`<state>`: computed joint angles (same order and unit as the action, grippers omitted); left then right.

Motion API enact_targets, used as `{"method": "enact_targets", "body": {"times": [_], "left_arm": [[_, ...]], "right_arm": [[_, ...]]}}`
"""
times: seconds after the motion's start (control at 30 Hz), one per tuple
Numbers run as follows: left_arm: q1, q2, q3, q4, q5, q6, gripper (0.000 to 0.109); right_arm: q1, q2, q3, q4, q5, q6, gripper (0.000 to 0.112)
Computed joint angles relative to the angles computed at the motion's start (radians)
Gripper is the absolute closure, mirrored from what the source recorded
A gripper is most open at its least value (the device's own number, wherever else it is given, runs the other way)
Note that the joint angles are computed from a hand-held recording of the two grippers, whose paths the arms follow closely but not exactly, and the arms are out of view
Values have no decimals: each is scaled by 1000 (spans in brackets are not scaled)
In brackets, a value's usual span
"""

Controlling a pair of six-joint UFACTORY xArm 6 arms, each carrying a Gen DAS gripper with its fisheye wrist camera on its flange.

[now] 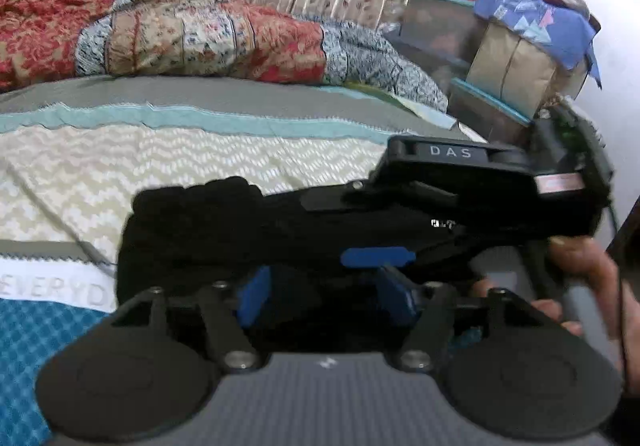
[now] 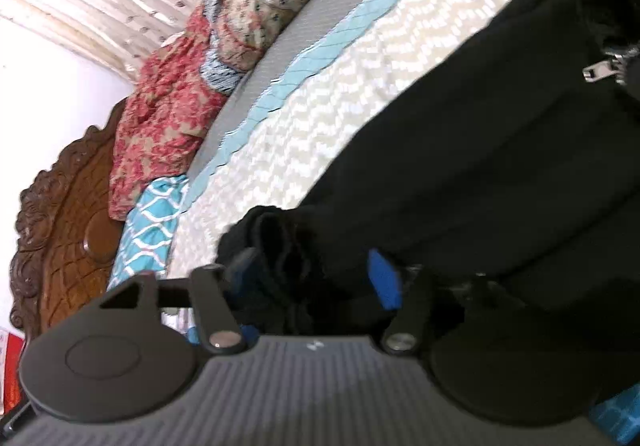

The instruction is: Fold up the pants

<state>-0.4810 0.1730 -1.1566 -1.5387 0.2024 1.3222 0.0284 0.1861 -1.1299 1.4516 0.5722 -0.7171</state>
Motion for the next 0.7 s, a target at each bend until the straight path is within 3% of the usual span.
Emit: {"method": "enact_targets", "body": {"times": [0.07, 0.2, 0.23, 0.27, 0.3, 0.4, 0.6, 0.7], "left_arm": [[22, -37, 35, 27, 16, -45, 47], [92, -112, 97, 33, 78, -142, 45], [100, -125, 107, 35, 75, -170, 45], [115, -126, 103, 46, 77, -204, 45], [128, -141, 116, 39, 77, -224, 45], [173, -155, 110, -10, 101, -260, 45], [168, -105, 9, -101, 123, -206, 46], [124, -27, -77, -20, 135, -245, 47]], "right_arm": [[20, 17, -23, 1, 12, -21, 25], [40, 73, -94, -128, 53, 12, 27], [52, 87, -110, -153, 57, 20, 31], [56, 100, -127, -175, 73, 19, 56], [60, 105, -140, -191, 85, 12, 67], [83, 57, -112, -185, 26, -87, 77], [74, -107, 14, 48, -132, -446, 78], [51, -109, 40, -13, -239, -419, 77]]}}
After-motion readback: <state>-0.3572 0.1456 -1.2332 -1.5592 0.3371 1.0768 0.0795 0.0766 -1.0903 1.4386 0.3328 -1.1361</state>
